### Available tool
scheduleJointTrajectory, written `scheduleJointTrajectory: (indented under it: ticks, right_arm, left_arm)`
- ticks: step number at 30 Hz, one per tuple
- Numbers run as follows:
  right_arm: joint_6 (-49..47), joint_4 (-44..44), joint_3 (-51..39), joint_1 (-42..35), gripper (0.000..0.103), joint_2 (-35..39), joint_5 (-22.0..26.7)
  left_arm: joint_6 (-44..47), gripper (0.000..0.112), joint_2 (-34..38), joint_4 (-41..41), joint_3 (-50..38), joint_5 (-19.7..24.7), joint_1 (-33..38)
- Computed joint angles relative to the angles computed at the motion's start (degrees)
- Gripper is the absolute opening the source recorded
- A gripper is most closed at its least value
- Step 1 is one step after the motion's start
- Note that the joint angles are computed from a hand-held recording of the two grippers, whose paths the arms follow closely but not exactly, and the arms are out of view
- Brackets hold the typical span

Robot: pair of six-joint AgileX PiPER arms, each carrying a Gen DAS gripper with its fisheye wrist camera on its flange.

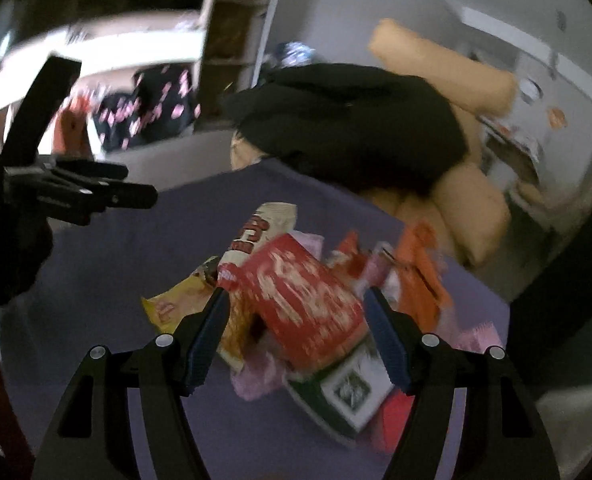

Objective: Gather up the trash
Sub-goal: 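Reach the right tool to the red paper cup and grasp it, then carry the red cup to the trash bag while the left tool grasps a snack wrapper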

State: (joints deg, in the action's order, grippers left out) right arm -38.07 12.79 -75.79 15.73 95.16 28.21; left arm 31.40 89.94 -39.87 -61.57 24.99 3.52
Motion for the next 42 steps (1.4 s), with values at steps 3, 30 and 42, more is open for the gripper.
scheduleJointTrajectory:
  ticks: [3, 30, 42]
  right_arm:
    - [6.5, -11.0, -3.8, 2.6, 0.066, 4.3, 0.3]
    - [18.6, 5.0, 14.7, -13.0, 0.058, -15.4, 0.6]
    - [6.4, 16.6, 25.3, -19.3, 0.058, -22.9, -4.0]
  left_arm:
    - [6.3, 0.094, 0.7, -6.1, 0.7, 2.1, 2.6]
    - [7.1, 0.093, 4.2, -9.7, -2.2, 0.4, -8.7]
    - [-15.5, 0.058, 15.2, 5.6, -17.2, 5.8, -12.4]
